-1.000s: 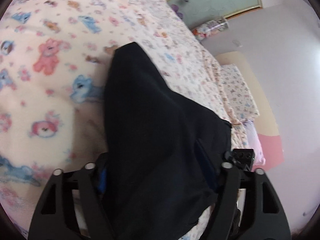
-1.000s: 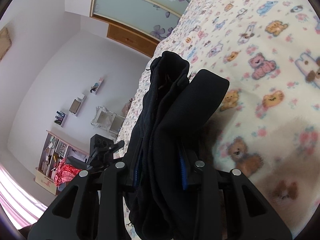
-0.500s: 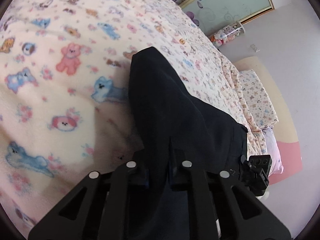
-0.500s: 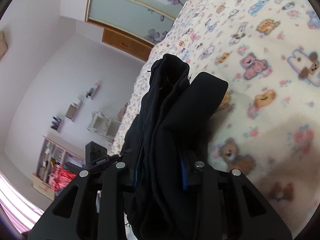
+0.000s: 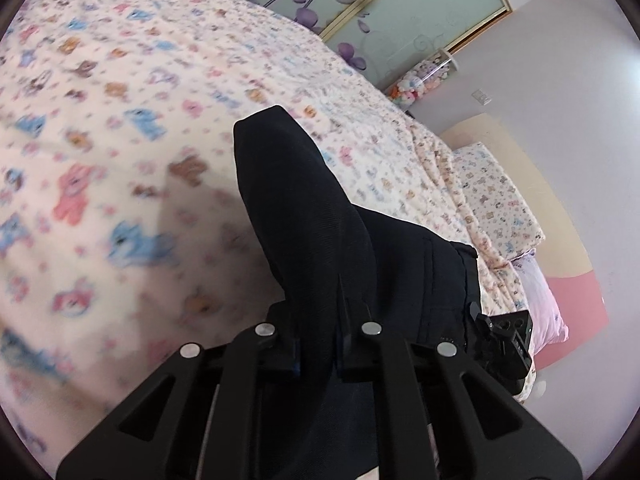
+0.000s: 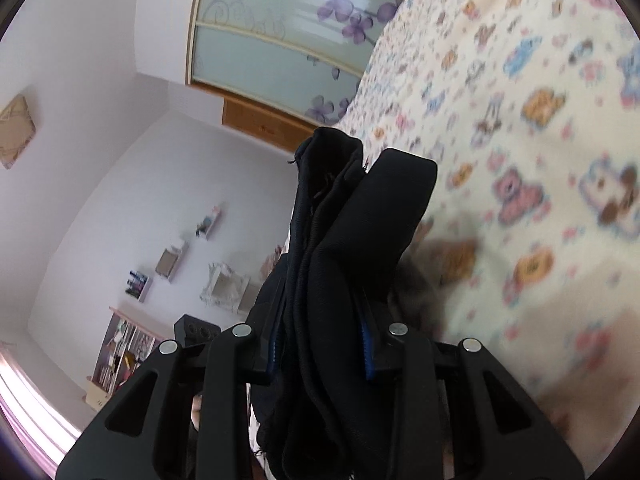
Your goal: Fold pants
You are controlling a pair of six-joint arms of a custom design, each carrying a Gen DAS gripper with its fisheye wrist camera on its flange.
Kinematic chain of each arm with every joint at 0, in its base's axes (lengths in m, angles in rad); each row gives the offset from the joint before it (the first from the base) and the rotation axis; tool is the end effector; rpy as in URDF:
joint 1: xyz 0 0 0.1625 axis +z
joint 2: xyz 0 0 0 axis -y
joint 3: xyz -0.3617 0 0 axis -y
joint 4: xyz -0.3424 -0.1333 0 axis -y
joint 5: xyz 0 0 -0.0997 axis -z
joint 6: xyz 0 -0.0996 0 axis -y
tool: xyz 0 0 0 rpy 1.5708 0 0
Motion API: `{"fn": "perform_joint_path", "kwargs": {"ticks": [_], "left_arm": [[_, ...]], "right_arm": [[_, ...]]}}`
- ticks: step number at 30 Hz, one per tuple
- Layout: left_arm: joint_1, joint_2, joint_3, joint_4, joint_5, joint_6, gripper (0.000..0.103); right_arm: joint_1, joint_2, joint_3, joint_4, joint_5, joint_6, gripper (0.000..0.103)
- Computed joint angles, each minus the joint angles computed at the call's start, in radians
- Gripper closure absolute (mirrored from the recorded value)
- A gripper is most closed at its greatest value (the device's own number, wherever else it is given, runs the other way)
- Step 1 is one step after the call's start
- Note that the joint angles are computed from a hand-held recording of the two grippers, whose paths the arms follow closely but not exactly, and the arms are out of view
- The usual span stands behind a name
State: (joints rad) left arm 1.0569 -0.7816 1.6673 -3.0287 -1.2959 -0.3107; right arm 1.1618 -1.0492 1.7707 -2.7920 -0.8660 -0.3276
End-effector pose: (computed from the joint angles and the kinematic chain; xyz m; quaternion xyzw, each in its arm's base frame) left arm -0.1598 -0.6093 0.1255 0.0579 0.9493 -0.3088 0.0084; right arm -0.0417 -0.5936 0.2311 -0.0483 0.9121 -0.3369 0.2285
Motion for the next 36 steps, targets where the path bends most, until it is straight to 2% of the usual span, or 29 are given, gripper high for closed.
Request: {"fn": "perform_joint_path", "kwargs": {"ticks": [6,9,11,13,15,17,19,22,24,26,27,28,30,31,32,34,36], "left_arm": [[-0.016,0.102,-0.139,-0.007,-0.005,0.044,0.093],[-0.022,0.158,-0.217,-0.006,0.012,0.099,0.093],[-0.015,0.198,-0.271,0.021,0.029,0.103,0.093],[0.004,0.236,-0.322,0.076,0.041,0.057,0.093],[0.021,0.256,-0.336,0.087,0.051,0.025,0.093],[0.042,0.262,-0.323,0.048,0.024,0.000,0.092],[0.056,0.262,-0.316,0.031,0.006,-0.029,0.089],[0.055,0.262,-0.303,0.025,0.055,-0.079,0.065],[0.054,0.250,-0.268,-0.001,0.086,-0.137,0.040],[0.064,0.226,-0.216,-0.062,0.069,-0.197,0.039],[0.064,0.208,-0.188,-0.077,0.070,-0.220,0.037],[0.055,0.184,-0.154,-0.082,0.100,-0.239,0.035],[0.014,0.141,-0.089,-0.080,0.224,-0.252,0.021],[-0.020,0.120,-0.049,-0.086,0.325,-0.251,0.019],[-0.049,0.107,-0.011,-0.117,0.395,-0.233,0.018],[-0.116,0.096,0.058,-0.198,0.507,-0.167,0.017],[-0.178,0.113,0.104,-0.302,0.583,-0.092,0.009]], "right_arm": [[-0.004,0.048,-0.065,-0.152,0.054,0.109,0.072],[-0.005,0.076,-0.097,-0.221,0.050,0.143,0.073],[-0.008,0.086,-0.107,-0.235,0.014,0.158,0.073],[-0.009,0.097,-0.120,-0.229,-0.081,0.195,0.073],[-0.012,0.108,-0.126,-0.249,-0.143,0.231,0.073],[-0.023,0.115,-0.130,-0.249,-0.129,0.258,0.074],[-0.010,0.114,-0.124,-0.270,-0.166,0.238,0.074],[0.017,0.113,-0.118,-0.295,-0.263,0.233,0.071],[0.018,0.109,-0.116,-0.286,-0.303,0.254,0.068],[0.008,0.092,-0.094,-0.289,-0.308,0.266,0.063],[0.013,0.072,-0.064,-0.328,-0.353,0.268,0.057],[0.022,0.053,-0.034,-0.378,-0.401,0.252,0.055],[0.043,0.015,0.043,-0.526,-0.500,0.218,0.053],[0.053,0.003,0.077,-0.605,-0.531,0.203,0.053],[0.058,-0.010,0.114,-0.681,-0.535,0.184,0.053],[0.056,-0.048,0.183,-0.750,-0.446,0.149,0.053],[0.043,-0.078,0.238,-0.704,-0.292,0.123,0.053]]}}
